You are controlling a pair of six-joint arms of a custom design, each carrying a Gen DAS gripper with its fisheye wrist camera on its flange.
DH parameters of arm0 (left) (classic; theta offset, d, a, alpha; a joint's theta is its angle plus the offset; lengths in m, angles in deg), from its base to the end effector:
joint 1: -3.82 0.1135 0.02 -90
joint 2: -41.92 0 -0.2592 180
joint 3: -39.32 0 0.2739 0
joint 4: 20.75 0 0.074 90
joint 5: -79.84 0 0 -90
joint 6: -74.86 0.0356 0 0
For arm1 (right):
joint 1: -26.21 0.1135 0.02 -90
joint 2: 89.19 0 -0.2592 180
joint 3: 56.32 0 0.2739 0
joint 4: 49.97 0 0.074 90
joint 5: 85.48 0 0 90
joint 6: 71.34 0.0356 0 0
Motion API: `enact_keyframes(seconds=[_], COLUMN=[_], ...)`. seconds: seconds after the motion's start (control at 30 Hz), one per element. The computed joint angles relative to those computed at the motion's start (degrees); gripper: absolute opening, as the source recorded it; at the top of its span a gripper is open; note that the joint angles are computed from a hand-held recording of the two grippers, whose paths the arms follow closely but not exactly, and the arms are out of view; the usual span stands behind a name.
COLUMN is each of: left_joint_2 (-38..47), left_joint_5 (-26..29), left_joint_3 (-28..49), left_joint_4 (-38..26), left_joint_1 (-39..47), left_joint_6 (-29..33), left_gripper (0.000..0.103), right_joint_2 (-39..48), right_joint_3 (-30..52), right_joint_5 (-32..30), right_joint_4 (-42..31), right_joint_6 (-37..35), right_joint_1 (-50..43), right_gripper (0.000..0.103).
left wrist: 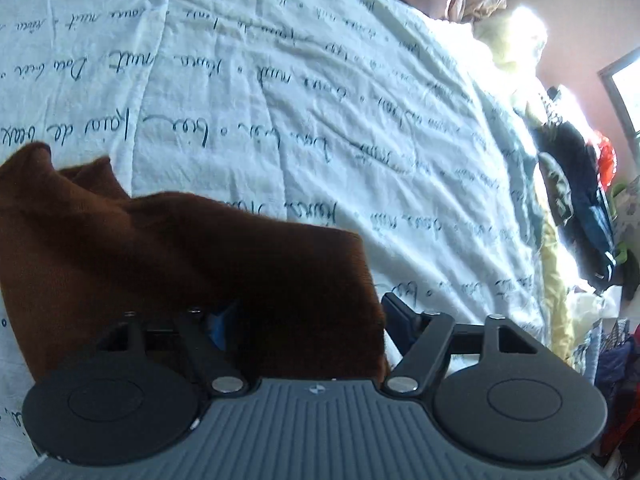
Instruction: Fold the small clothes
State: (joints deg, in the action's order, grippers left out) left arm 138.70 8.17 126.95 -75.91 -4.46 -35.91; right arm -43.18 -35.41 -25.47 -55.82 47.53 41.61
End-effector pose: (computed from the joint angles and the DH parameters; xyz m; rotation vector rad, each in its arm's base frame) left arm 0.3623 -0.0640 0.2302 -0.1971 2.7243 -0.5824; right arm 0.1668 0.0644 0.1299 -0.0725 2.1944 1.0018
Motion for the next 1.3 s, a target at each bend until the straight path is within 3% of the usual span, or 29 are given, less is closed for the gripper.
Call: enact_keyframes(seconds=[0.03, 0.17, 0.27, 0.3, 0.43, 0.5, 0.53, 0.6, 0.7, 0.77, 0.87, 0.9, 0.93, 1.13, 1.17, 1.2, 1.23, 1.27, 1.3], left_joint_2=[-1.3, -8.34, -13.45, -14.73, -14.68, -16.67, -18.36, -22.1, -29.21, -30.3, -27.5, -26.22, -25.4, -26.16, -26.08, -25.98, -25.37, -25.34, -24.95], left_joint_5=[-0.51, -2.82, -5.61, -7.25, -14.59, -19.03, -18.65, -19.08, -14.12, -9.82, 4.83, 8.99, 11.25, 14.46, 15.43, 16.06, 16.14, 15.39, 14.98], left_joint_3=[0.0, -2.97, -9.46, -11.89, -18.82, -24.87, -28.67, -31.65, -33.15, -32.99, -32.25, -32.52, -32.87, -34.53, -34.62, -34.73, -34.7, -35.04, -35.31], left_joint_4=[-0.12, -2.62, -1.51, -0.05, 4.06, 9.24, 12.69, 14.48, 10.46, 8.12, 4.41, 4.63, 5.4, 8.46, 7.88, 7.44, 7.43, 8.02, 8.85], left_joint_1=[0.35, 3.07, 5.45, 6.4, 8.93, 8.38, 9.3, 10.16, 15.21, 19.55, 27.48, 29.07, 29.79, 27.12, 26.53, 25.37, 24.04, 22.92, 22.51], left_joint_6=[0.42, 2.64, 5.85, 5.79, 9.16, 11.0, 10.72, 10.03, 6.1, 6.11, 5.11, 4.75, 4.57, -1.22, -1.12, -1.94, -2.31, -2.96, -3.22], left_gripper=[0.075, 0.088, 0.09, 0.09, 0.082, 0.091, 0.095, 0.094, 0.091, 0.091, 0.096, 0.101, 0.103, 0.101, 0.095, 0.079, 0.072, 0.062, 0.05], right_joint_2=[-1.52, -11.83, -13.14, -11.3, 1.91, 9.64, 13.57, 25.59, 37.49, 40.27, 40.65, 41.85, 43.77, 52.95, 52.77, 51.9, 51.24, 50.7, 50.28], right_joint_3=[-0.9, -0.65, 1.8, 2.72, 6.49, 10.48, 12.34, 19.92, 29.07, 32.18, 34.41, 36.0, 37.83, 44.75, 44.86, 44.4, 44.05, 43.51, 42.96], right_joint_5=[-1.83, -2.36, 0.53, 2.06, -1.93, -1.73, -2.61, -6.29, -9.42, -10.76, -13.26, -14.46, -15.66, -27.1, -26.88, -24.66, -22.33, -21.28, -20.95], right_joint_4=[0.44, -8.53, -12.78, -12.49, -5.68, -3.28, -1.44, -1.65, -4.76, -6.61, -9.66, -11.86, -14.11, -24.27, -25.45, -25.41, -25.06, -23.96, -22.67], right_joint_6=[0.27, -4.15, -11.03, -12.48, -14.57, -16.85, -16.98, -18.31, -20.93, -21.55, -23.9, -26.25, -28.4, -37.07, -38.85, -39.24, -39.15, -38.45, -37.17], right_joint_1=[-1.79, -5.81, -6.48, -6.1, -7.09, -6.35, -6.31, -6.32, -6.16, -6.8, -9.76, -10.96, -11.84, -12.8, -11.5, -9.68, -8.09, -7.1, -6.55], right_gripper=[0.072, 0.073, 0.067, 0.06, 0.057, 0.057, 0.057, 0.057, 0.058, 0.058, 0.077, 0.09, 0.091, 0.089, 0.086, 0.076, 0.065, 0.064, 0.055])
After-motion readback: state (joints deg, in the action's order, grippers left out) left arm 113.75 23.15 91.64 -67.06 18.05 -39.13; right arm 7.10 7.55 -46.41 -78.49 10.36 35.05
